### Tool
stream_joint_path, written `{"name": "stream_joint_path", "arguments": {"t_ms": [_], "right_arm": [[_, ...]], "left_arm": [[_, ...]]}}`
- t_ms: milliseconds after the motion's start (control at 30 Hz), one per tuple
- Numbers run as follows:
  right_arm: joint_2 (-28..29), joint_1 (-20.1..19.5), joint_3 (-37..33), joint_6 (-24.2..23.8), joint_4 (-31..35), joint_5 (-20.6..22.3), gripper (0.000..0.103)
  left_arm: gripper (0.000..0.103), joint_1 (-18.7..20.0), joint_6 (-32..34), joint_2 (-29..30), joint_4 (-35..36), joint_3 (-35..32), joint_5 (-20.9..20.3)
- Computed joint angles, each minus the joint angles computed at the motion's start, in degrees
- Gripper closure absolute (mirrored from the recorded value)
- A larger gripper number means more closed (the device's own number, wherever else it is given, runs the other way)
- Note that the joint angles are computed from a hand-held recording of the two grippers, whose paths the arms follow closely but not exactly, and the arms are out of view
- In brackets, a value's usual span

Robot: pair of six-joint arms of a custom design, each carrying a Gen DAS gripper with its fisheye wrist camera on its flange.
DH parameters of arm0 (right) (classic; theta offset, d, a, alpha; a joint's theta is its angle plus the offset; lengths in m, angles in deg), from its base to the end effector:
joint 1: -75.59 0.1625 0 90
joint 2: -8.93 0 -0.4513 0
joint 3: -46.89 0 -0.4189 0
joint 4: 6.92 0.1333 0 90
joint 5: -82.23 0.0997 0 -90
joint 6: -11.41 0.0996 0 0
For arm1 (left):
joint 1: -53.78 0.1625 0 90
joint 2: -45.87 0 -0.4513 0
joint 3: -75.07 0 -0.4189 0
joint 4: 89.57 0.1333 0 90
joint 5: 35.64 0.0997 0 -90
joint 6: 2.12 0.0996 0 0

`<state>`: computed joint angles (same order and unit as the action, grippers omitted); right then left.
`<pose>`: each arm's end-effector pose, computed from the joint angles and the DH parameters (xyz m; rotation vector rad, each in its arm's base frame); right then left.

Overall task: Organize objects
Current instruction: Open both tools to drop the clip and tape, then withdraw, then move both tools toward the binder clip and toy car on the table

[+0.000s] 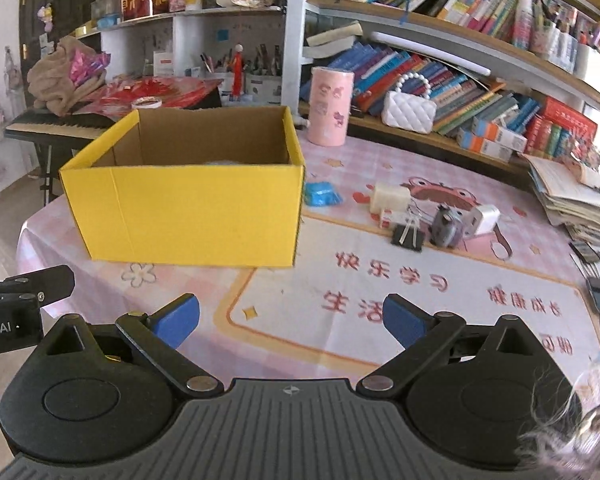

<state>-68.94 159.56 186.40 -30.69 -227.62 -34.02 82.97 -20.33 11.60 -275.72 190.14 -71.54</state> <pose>0.0454 -0.4200 0.2963 0.3194 -2.0346 1.0842 -0.3771 -0.4558 -0.0268 0.7108 2.2732 -1.0190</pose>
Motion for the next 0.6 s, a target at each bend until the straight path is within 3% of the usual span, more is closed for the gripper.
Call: {"name": "stream_joint_path", "arguments": {"t_ms": [600], "right_arm": [[-5.24, -3.40, 5.60, 4.48, -4.15, -4.98, 0.003]], "left_arm": [[0.013, -1.76, 4.88, 2.21, -0.10, -1.14, -8.30]]}}
